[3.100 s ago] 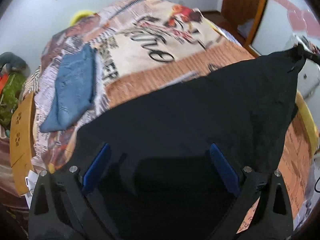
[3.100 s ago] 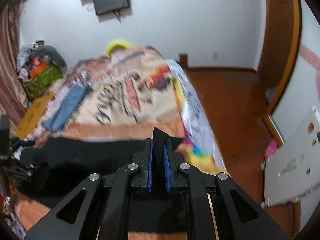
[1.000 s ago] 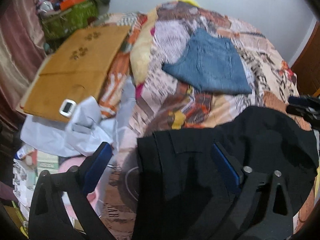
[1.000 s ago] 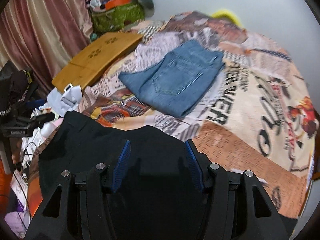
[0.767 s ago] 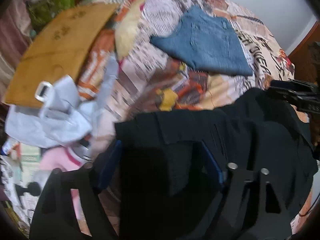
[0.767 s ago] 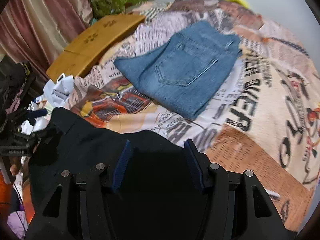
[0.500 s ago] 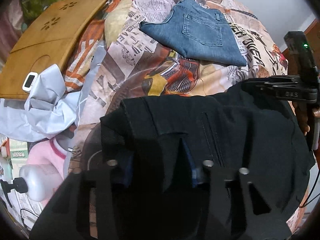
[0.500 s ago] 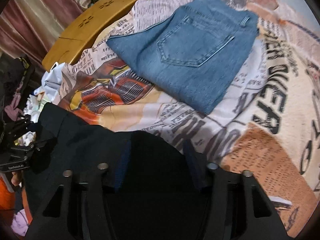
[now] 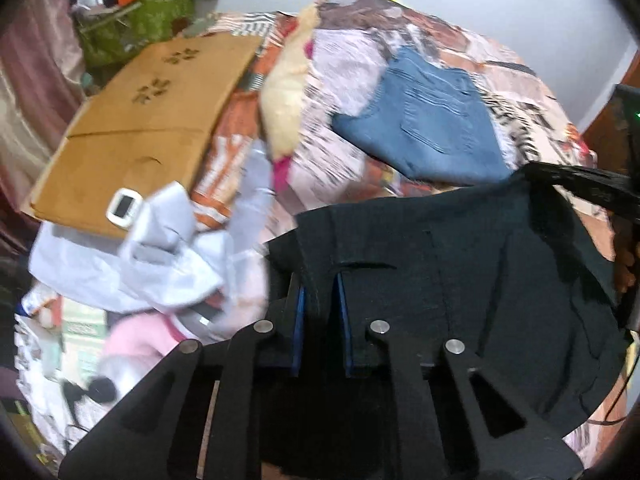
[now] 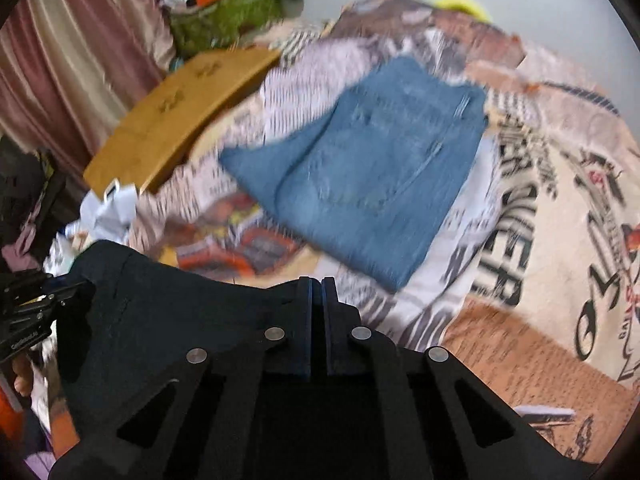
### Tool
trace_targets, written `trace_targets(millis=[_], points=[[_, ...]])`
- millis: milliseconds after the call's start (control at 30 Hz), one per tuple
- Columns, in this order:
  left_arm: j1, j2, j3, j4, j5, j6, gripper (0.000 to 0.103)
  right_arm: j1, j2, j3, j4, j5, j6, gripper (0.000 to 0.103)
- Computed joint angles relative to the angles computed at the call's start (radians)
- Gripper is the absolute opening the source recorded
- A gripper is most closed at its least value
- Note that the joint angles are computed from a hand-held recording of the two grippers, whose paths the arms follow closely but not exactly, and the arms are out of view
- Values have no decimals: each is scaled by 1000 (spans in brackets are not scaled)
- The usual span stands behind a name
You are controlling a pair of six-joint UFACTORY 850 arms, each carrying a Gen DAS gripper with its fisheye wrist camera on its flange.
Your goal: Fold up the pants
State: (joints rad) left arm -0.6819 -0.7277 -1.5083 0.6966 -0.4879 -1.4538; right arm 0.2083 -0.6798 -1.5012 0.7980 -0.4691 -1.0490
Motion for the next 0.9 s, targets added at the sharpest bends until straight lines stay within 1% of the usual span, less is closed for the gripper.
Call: trace_targets(millis=[33,67,100,133,167,200,233,300,333,367,400,433,467,533,600,633,767,833,900], points=[[2,-14,-20,1,-47,2,13,2,-2,-7,0,11,12,3],[2,-34,-49,-2,-118,12,12,7,-6,-14,-3,27,31,4],[7,-43,-62,-10,-148,24,12,7,-2,-12,-2,54,47,4],[15,-39,-54,-32,-137,37,12,8,9,-1,-14,100,77,4],[22,-23,-32,-50,-108,33,12,6,20,7,-21,130,97,4],[25,-3,-6,-44,-79,11,12,-2,27,7,-14,123,102,4],[22,19,20,-12,-55,-26,12,-16,31,-2,-7,82,102,5],[8,45,43,36,-60,-67,16,-36,59,15,18,39,75,8],[1,56,51,52,-67,-80,24,-44,85,37,31,36,51,12],[-8,67,61,66,-67,-96,36,-52,106,57,44,33,27,16],[-17,74,66,73,-67,-108,44,-60,131,82,57,29,3,26],[-25,82,71,80,-65,-117,55,-69,153,106,82,29,-30,35],[-34,88,73,82,-69,-122,60,-78,179,135,125,31,-81,38],[-48,93,72,67,-77,-108,62,-97,234,194,178,33,-164,44],[-59,97,76,48,-79,-106,66,-112,280,251,236,36,-244,48],[-62,98,82,32,-66,-109,69,-120,298,272,261,37,-278,49],[-63,88,94,-68,-30,-74,70,-153,363,365,308,50,-396,51],[-62,78,99,-131,-14,-49,70,-168,390,412,298,71,-421,51],[-68,63,102,-157,-5,-69,70,-189,404,447,278,78,-425,51]])
